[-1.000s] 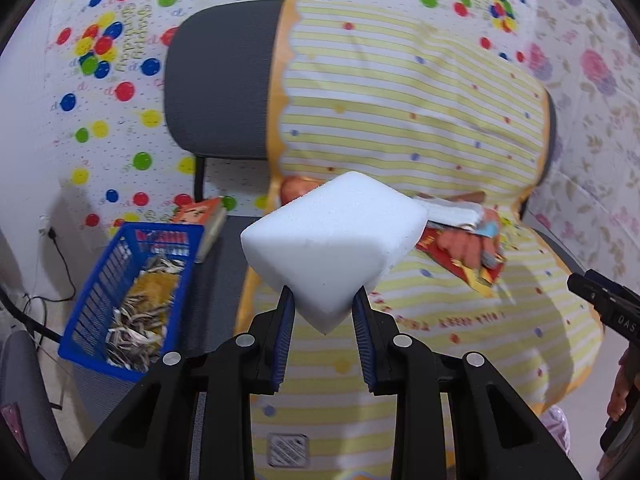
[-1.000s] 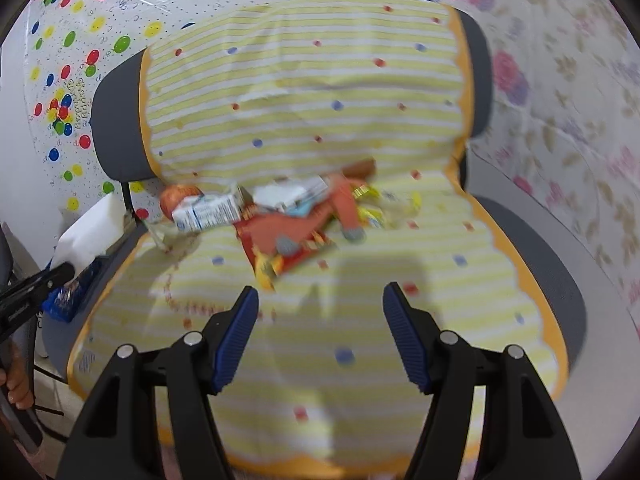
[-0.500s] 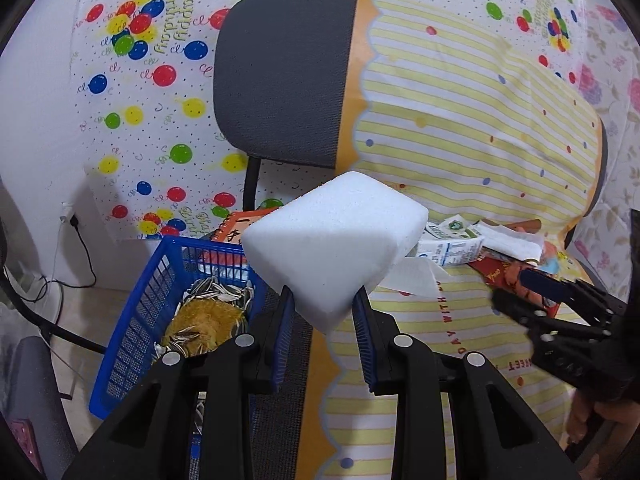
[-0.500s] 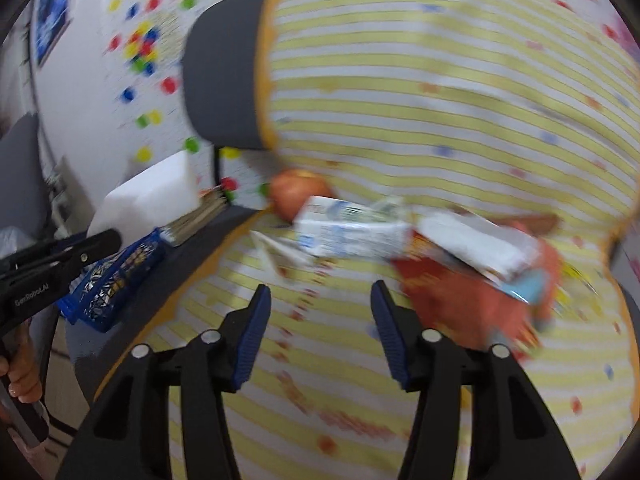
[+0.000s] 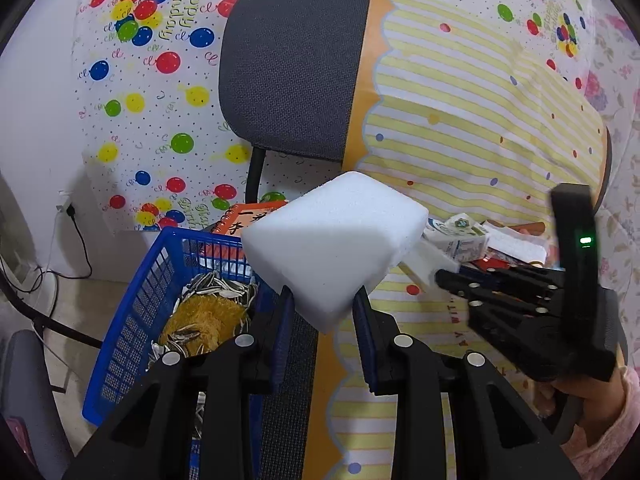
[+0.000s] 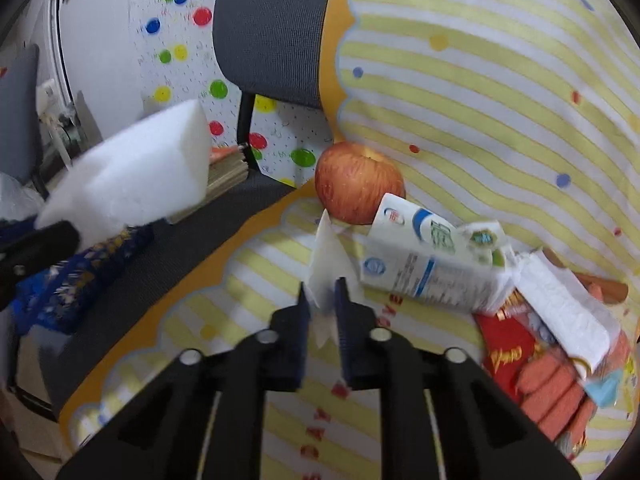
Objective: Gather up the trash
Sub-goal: 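Grasp the white paper scrap with the right tool while the left tool holds the sponge, then move both tools over the bin and release the sponge and paper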
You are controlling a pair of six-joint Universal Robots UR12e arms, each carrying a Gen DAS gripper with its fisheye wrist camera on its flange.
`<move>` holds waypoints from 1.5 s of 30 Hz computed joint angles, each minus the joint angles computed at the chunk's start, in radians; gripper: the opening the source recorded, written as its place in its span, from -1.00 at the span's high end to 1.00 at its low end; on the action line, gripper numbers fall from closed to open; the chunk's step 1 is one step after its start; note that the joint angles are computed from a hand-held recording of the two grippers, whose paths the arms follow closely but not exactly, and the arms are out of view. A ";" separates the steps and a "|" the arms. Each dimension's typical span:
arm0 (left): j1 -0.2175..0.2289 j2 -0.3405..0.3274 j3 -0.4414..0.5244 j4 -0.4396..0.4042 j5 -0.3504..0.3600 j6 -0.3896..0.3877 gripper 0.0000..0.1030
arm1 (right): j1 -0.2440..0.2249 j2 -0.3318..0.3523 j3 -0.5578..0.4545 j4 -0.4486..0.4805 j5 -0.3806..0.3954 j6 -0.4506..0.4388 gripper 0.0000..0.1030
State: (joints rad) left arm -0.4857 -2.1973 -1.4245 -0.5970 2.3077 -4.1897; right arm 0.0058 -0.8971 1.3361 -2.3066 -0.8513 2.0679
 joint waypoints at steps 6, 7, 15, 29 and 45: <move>-0.035 -0.015 0.017 0.089 0.004 0.035 0.40 | -0.098 -0.085 0.082 -0.004 0.106 0.090 0.91; -0.047 -0.023 0.028 0.108 0.010 0.053 0.40 | -0.120 -0.106 0.108 -0.025 0.115 0.107 0.91; -0.126 -0.093 0.124 0.207 -0.026 0.218 0.40 | -0.273 -0.191 0.233 -0.124 0.156 0.212 0.91; -0.185 -0.294 0.420 0.163 -0.362 0.479 0.40 | -0.443 -0.228 0.401 -0.371 -0.041 0.413 0.88; -0.204 -0.432 0.671 0.012 -0.460 0.578 0.40 | -0.488 -0.120 0.346 -0.361 -0.159 0.553 0.34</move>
